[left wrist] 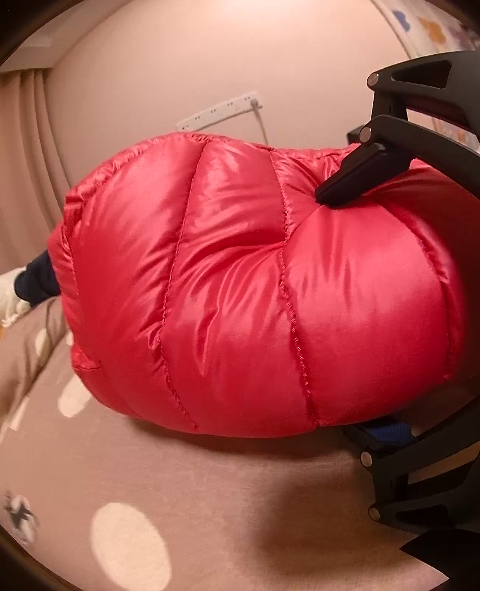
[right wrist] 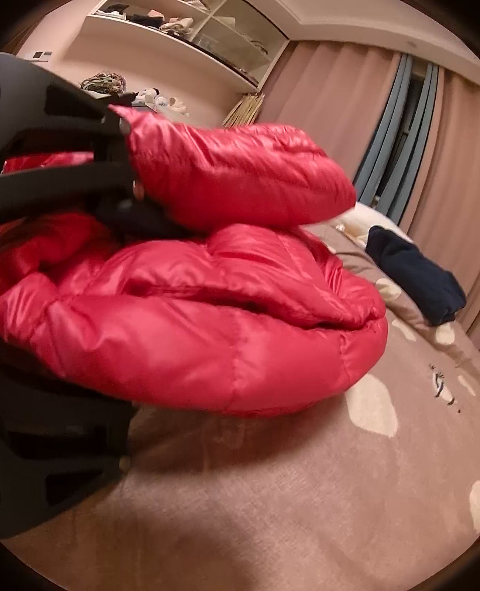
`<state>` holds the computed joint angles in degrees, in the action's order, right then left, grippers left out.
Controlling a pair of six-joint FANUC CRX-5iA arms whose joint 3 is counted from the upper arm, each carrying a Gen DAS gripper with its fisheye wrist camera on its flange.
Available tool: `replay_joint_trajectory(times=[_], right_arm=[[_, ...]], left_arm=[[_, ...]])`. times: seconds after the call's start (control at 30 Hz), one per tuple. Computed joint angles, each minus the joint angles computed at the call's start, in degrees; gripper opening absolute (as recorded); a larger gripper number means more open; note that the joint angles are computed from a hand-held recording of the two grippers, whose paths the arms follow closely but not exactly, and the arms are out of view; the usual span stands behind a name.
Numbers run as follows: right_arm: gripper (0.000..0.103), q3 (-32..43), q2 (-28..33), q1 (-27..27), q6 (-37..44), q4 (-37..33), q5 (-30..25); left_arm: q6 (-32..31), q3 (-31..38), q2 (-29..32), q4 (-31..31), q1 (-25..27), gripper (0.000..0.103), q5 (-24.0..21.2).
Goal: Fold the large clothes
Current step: 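Grasp the red bundle with both grippers and lift it off the bed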
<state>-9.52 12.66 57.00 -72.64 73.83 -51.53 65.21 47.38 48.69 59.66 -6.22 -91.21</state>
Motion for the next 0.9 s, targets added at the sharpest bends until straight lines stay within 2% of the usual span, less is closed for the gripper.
replay_joint_trajectory(times=[0.1, 0.23, 0.33, 0.43, 0.53, 0.63, 0.7, 0.8, 0.87, 0.9], right_arm=[[0.044, 0.5, 0.2, 0.2, -0.6, 1.4, -0.4], [0.040, 5.0, 1.0, 1.1, 9.2, -1.3, -2.7], [0.040, 5.8, 0.4, 0.8, 10.7, 1.8, -2.9], [0.040, 6.9, 0.2, 0.2, 10.7, 7.8, -2.0], [0.040, 12.3, 1.6, 0.5, 17.2, 8.7, -1.9], [0.040, 17.7, 3.2, 1.7, 24.7, 8.5, -2.4], [0.040, 22.1, 4.8, 2.0, 29.9, 8.4, -2.4], [0.040, 25.3, 6.3, 1.1, 31.7, 10.9, 0.1], [0.040, 28.0, 7.9, 0.3, 34.5, 10.6, 1.5], [0.040, 29.5, 8.8, 0.1, 36.4, 10.0, 2.0]], left_arm=[[-3.9, -5.2, -4.7, -1.1, -0.5, 0.098, 3.4], [-7.4, -11.4, -10.2, 0.8, -0.4, 0.097, 6.5], [-10.3, -15.6, -13.3, 5.1, 0.0, 0.097, 8.6], [-13.3, -19.7, -17.2, 9.6, 0.9, 0.097, 10.5], [-13.7, -22.3, -21.8, 12.3, 2.4, 0.097, 12.6], [-17.1, -25.6, -26.2, 15.4, 3.7, 0.097, 14.9], [-17.3, -24.4, -27.6, 15.2, 4.9, 0.097, 15.1], [-19.5, -25.6, -30.0, 16.5, 6.8, 0.097, 15.8], [-23.0, -30.4, -33.4, 17.7, 7.6, 0.097, 18.8], [-23.7, -31.1, -34.0, 18.1, 9.3, 0.097, 18.4]])
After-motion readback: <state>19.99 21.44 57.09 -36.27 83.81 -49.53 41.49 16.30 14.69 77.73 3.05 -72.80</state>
